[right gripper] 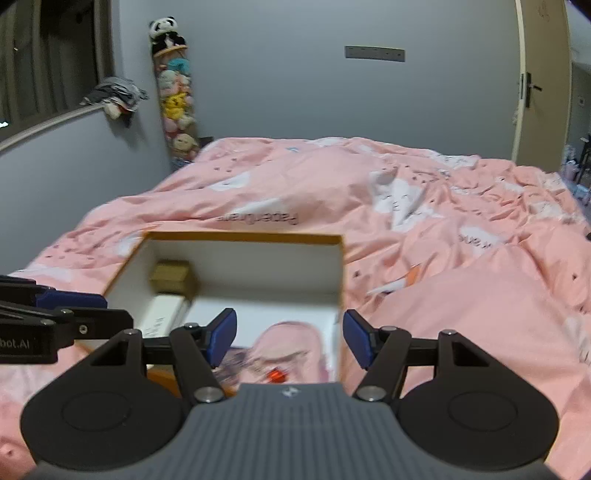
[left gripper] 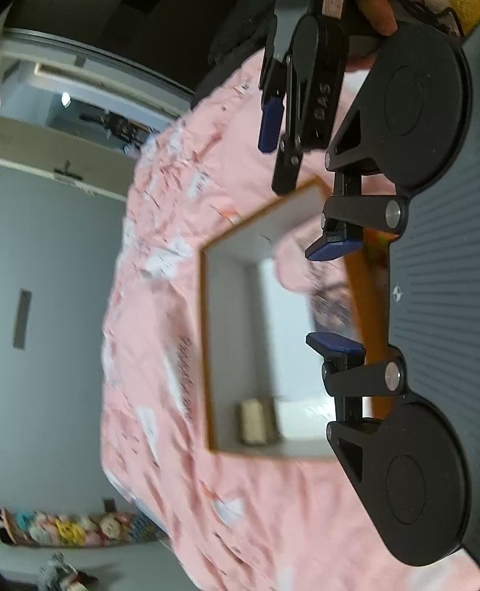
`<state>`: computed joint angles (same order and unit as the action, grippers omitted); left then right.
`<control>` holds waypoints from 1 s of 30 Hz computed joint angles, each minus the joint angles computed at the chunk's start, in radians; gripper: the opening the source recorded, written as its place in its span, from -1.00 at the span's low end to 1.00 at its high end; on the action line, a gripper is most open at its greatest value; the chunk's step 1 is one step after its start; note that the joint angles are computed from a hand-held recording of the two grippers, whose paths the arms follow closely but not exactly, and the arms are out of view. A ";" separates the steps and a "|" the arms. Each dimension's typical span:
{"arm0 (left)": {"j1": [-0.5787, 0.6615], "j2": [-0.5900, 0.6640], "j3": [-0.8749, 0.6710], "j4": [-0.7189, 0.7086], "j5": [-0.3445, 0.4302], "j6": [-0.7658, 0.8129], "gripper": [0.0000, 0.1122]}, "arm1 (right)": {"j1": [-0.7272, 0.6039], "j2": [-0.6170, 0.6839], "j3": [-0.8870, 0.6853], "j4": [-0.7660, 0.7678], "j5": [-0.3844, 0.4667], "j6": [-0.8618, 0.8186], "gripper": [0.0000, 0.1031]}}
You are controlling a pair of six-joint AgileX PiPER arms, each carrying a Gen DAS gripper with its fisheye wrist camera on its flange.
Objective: Organize objects
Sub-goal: 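Move both grippers back toward the plush toys beside the box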
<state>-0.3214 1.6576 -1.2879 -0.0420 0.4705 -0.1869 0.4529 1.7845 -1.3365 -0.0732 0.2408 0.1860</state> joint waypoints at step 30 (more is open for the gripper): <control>0.046 -0.092 0.357 0.112 0.009 -0.200 -0.12 | 0.325 0.239 -0.095 -0.139 0.372 -0.077 0.38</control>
